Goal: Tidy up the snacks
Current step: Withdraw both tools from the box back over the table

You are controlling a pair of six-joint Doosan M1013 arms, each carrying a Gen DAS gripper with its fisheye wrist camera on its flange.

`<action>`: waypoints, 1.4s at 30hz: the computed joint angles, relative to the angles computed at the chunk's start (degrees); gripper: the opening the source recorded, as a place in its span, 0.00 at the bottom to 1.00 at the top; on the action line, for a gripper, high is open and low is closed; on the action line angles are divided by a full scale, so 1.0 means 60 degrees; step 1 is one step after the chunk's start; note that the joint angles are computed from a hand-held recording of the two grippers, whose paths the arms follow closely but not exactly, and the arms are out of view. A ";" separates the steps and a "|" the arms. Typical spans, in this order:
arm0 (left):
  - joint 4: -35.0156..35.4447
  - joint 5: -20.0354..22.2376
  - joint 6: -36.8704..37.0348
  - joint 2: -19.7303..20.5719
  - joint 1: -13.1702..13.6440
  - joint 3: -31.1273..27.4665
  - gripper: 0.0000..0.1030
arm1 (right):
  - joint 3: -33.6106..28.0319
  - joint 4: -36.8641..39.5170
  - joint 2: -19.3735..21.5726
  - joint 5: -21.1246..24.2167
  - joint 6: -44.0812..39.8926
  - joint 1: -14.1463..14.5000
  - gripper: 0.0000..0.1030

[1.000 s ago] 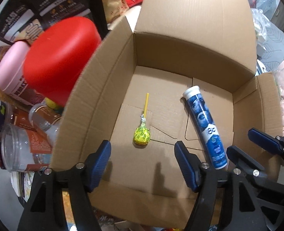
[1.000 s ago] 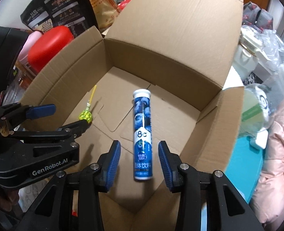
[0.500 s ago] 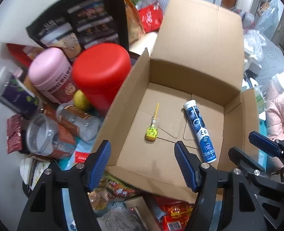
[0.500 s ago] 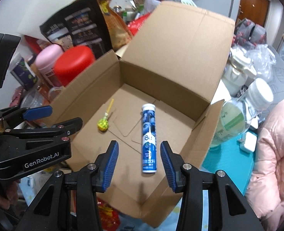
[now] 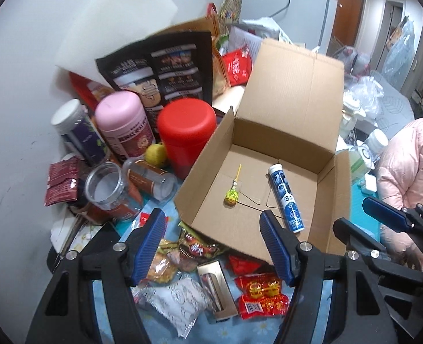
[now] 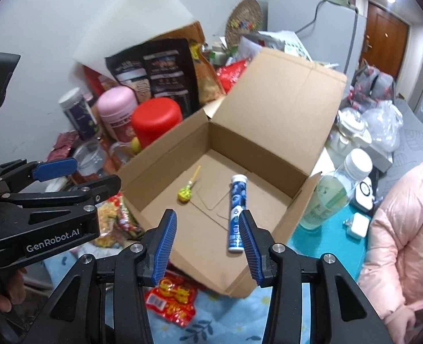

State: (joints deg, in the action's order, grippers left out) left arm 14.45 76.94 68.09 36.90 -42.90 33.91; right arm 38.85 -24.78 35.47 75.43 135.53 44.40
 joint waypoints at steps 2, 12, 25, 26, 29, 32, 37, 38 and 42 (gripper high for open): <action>0.0101 -0.0169 -0.0127 -0.0220 -0.0039 0.0303 0.66 | 0.0073 -0.0105 -0.0091 -0.0082 0.0004 0.0103 0.49; 0.0643 -0.0953 -0.0861 -0.1436 -0.0281 0.1990 0.67 | 0.0589 -0.0518 -0.0542 -0.0451 0.0259 0.0597 0.56; 0.0819 -0.1435 -0.1532 -0.2550 -0.0520 0.3612 0.67 | 0.1213 -0.0774 -0.0935 -0.0532 0.0781 0.1142 0.59; 0.0792 -0.1480 -0.1564 -0.2611 -0.0529 0.3713 0.67 | 0.1281 -0.0770 -0.0969 -0.0553 0.0830 0.1175 0.59; 0.0763 -0.1534 -0.1622 -0.2778 -0.0568 0.4006 0.67 | 0.1464 -0.0704 -0.1051 -0.0608 0.0947 0.1254 0.60; 0.0722 -0.1516 -0.1729 -0.2910 -0.0582 0.4279 0.67 | 0.1617 -0.0612 -0.1106 -0.0641 0.1021 0.1312 0.60; 0.0745 -0.1791 -0.1957 -0.3167 -0.0584 0.4816 0.67 | 0.1883 -0.0412 -0.1170 -0.0801 0.1139 0.1358 0.60; 0.0772 -0.1893 -0.2003 -0.3231 -0.0585 0.4948 0.67 | 0.1964 -0.0358 -0.1189 -0.0858 0.1182 0.1363 0.60; 0.0764 -0.1899 -0.2107 -0.3308 -0.0556 0.5217 0.67 | 0.2174 -0.0133 -0.1202 -0.1049 0.1228 0.1365 0.60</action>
